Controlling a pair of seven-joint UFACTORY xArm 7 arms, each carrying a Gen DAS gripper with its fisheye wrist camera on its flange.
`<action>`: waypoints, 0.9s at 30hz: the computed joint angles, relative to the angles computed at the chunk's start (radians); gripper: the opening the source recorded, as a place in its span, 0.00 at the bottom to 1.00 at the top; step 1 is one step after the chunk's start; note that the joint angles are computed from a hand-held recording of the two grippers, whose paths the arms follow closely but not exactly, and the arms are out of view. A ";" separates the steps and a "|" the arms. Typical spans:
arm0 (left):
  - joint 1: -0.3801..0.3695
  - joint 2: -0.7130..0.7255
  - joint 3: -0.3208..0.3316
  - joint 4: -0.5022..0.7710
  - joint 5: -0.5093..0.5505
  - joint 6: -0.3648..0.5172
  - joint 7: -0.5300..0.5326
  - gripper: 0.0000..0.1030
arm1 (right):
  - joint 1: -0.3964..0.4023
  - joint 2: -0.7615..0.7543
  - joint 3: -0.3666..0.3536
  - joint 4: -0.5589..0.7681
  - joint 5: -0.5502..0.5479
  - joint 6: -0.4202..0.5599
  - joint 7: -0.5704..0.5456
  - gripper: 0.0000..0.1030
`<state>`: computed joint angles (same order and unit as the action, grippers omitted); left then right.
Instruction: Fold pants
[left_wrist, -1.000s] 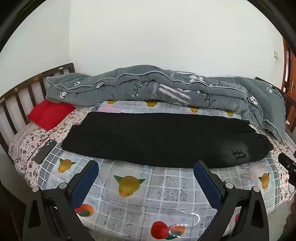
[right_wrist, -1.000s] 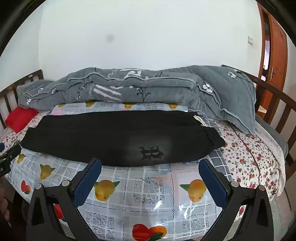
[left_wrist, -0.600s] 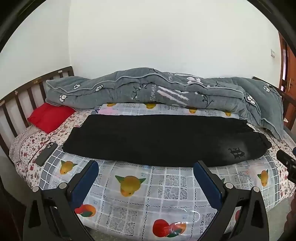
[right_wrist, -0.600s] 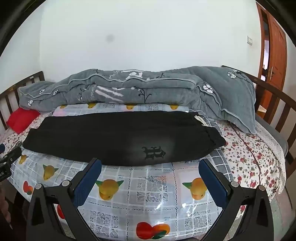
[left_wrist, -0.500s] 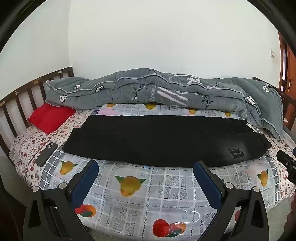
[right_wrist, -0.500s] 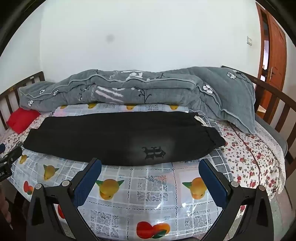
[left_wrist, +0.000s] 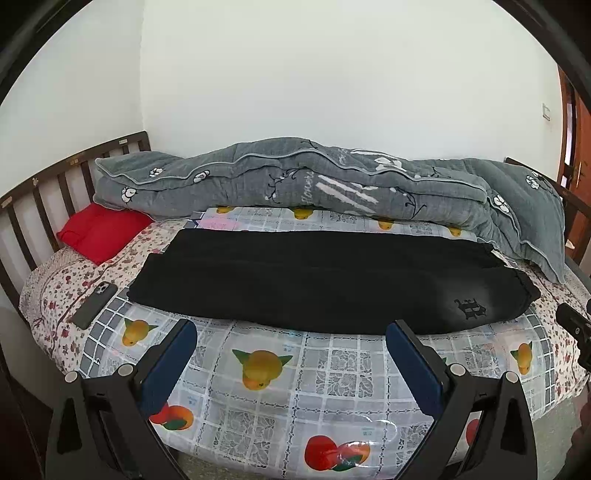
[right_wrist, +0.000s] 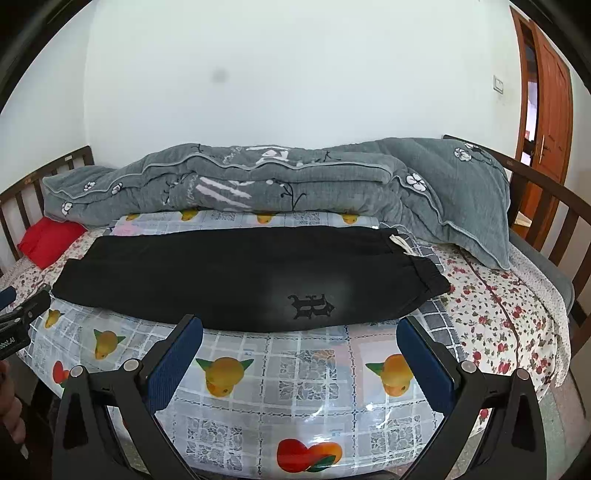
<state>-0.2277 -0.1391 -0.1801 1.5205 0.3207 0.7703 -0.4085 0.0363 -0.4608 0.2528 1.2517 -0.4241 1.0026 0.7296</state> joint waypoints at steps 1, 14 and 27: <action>0.001 -0.013 0.004 -0.022 -0.003 -0.016 0.001 1.00 | 0.001 0.000 -0.001 0.001 0.001 0.001 0.000 1.00; 0.006 -0.019 -0.005 -0.034 -0.006 -0.027 0.000 1.00 | 0.001 -0.012 -0.002 -0.005 0.010 0.000 -0.001 1.00; 0.003 -0.017 -0.006 -0.043 0.000 -0.041 -0.005 1.00 | -0.003 -0.005 -0.001 0.001 0.008 -0.007 -0.003 1.00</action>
<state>-0.2251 -0.1565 -0.1865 1.4777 0.3208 0.7291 -0.4136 0.0328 -0.4657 0.2518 1.2526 -0.4164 0.9961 0.7267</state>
